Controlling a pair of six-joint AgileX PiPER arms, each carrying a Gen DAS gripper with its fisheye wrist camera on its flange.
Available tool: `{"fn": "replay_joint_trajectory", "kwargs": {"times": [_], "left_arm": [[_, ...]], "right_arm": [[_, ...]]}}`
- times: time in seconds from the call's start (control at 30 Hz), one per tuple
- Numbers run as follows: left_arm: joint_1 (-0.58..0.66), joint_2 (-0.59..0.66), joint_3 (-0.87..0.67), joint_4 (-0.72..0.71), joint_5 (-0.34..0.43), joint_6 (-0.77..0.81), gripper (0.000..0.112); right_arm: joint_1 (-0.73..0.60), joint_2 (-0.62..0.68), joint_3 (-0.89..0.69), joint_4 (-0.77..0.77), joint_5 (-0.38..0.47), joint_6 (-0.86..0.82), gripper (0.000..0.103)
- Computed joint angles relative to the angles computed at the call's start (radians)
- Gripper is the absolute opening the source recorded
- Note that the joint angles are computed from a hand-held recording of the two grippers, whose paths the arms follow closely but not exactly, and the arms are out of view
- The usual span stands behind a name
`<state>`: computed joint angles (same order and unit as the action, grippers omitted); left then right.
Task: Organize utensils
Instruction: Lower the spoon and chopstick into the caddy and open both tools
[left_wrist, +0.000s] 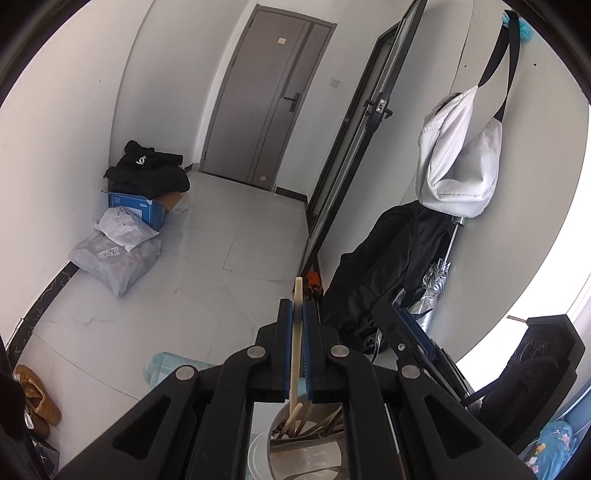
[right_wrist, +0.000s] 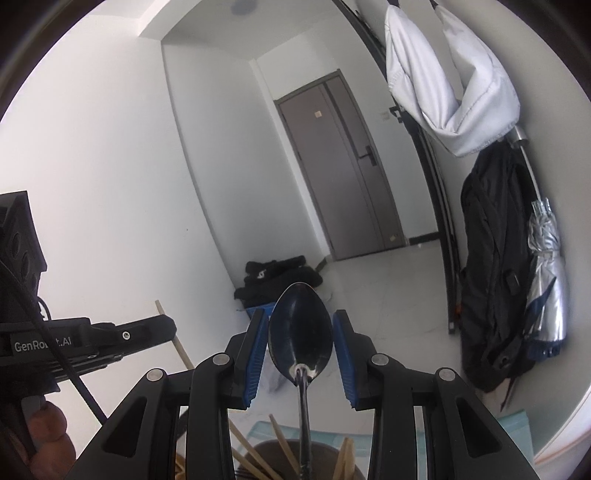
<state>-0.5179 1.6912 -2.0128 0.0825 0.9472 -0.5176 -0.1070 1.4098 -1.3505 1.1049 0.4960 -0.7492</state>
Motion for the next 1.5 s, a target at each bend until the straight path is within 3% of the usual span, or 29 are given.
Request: {"fn": "replay_joint_trajectory", "kwargs": {"times": [0.2, 0.43, 0.67, 0.93, 1.3, 1.5], "left_arm": [[0.002, 0.010, -0.017, 0.000, 0.017, -0.004, 0.002], [0.001, 0.011, -0.001, -0.003, 0.010, -0.004, 0.002], [0.012, 0.007, 0.026, -0.045, 0.003, 0.013, 0.002], [0.005, -0.045, 0.171, -0.092, -0.067, 0.060, 0.002], [0.008, -0.075, 0.227, -0.206, -0.051, 0.139, 0.002], [-0.035, -0.107, 0.219, -0.102, -0.011, 0.063, 0.011]], "right_arm": [[-0.016, 0.019, -0.018, 0.053, 0.012, -0.022, 0.034], [0.043, 0.007, 0.025, 0.072, -0.094, -0.077, 0.034], [0.068, -0.013, 0.075, 0.005, -0.109, -0.083, 0.034], [0.034, -0.032, 0.095, -0.099, 0.025, -0.019, 0.034], [-0.001, -0.081, 0.089, -0.232, 0.167, 0.053, 0.036], [-0.048, -0.154, 0.130, -0.230, 0.219, 0.057, 0.040]]}}
